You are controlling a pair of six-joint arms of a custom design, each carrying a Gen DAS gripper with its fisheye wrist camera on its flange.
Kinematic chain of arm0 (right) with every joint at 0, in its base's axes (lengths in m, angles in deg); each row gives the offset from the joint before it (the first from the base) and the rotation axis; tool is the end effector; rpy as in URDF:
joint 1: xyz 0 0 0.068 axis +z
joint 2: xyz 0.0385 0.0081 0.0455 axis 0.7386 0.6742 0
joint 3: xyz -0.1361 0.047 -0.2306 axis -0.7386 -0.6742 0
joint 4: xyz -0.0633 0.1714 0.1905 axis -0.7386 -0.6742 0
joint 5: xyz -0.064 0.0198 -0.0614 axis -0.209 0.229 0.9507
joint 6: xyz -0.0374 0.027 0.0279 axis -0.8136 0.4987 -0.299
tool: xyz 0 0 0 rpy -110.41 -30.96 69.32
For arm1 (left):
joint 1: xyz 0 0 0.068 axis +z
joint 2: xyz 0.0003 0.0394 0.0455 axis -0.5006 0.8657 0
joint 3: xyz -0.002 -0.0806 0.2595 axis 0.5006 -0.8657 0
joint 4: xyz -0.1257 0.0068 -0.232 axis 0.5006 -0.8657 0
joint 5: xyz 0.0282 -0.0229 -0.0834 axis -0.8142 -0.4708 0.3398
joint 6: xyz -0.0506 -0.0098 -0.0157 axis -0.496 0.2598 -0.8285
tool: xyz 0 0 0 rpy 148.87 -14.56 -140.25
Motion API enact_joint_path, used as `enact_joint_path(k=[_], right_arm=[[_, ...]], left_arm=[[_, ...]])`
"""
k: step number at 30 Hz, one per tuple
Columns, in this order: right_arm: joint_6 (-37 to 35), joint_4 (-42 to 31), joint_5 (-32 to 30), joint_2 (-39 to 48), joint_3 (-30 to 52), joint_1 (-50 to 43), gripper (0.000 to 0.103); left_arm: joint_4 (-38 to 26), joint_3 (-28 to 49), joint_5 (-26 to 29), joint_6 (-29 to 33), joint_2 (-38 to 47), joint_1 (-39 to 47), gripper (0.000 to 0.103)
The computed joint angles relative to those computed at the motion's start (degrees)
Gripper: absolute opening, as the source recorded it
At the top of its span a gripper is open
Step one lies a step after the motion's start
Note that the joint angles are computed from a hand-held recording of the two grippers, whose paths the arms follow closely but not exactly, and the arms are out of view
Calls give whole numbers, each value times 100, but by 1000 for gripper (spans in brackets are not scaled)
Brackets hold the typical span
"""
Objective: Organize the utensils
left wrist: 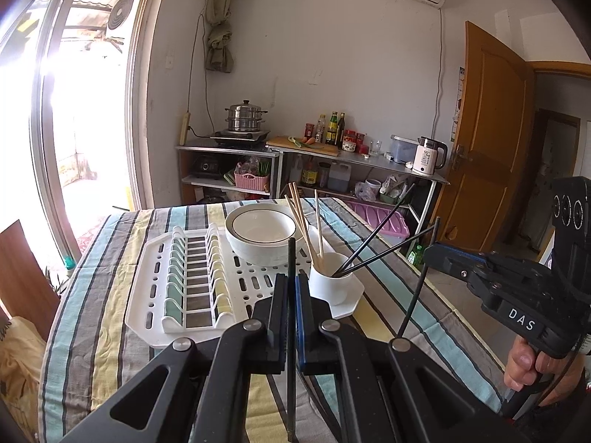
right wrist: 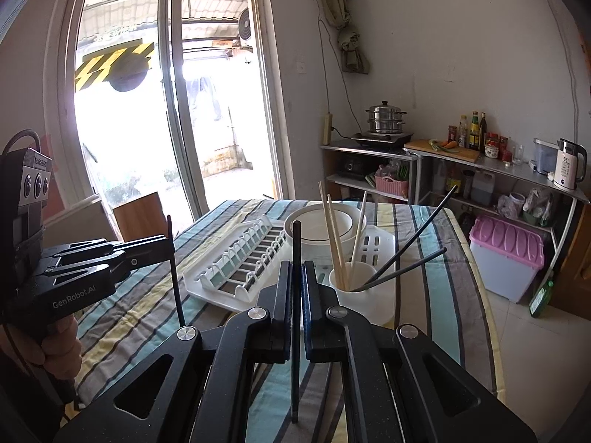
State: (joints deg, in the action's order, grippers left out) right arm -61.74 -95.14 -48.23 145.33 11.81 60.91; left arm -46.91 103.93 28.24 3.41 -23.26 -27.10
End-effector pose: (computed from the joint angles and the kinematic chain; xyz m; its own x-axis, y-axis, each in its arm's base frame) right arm 0.3234 0.0962 0.3138 -0.3843 -0.2302 -0.8941 -0.7195 0.6814 0.1338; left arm 0.2224 0.0115 0.3375 -0.4826 -0.1515 -0.8627 -0.1134 0.9874 -0.1100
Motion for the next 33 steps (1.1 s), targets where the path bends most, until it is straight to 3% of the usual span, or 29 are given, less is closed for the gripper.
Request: enact_joint_path(k=[14, 33], right_arm=[[81, -14, -90, -209, 43, -129, 4], [348, -181, 196, 661, 1507, -6, 4]], left_arm=[[-91, 332, 109, 88, 150, 95, 2], [-307, 2243, 453, 269, 1755, 209, 0]])
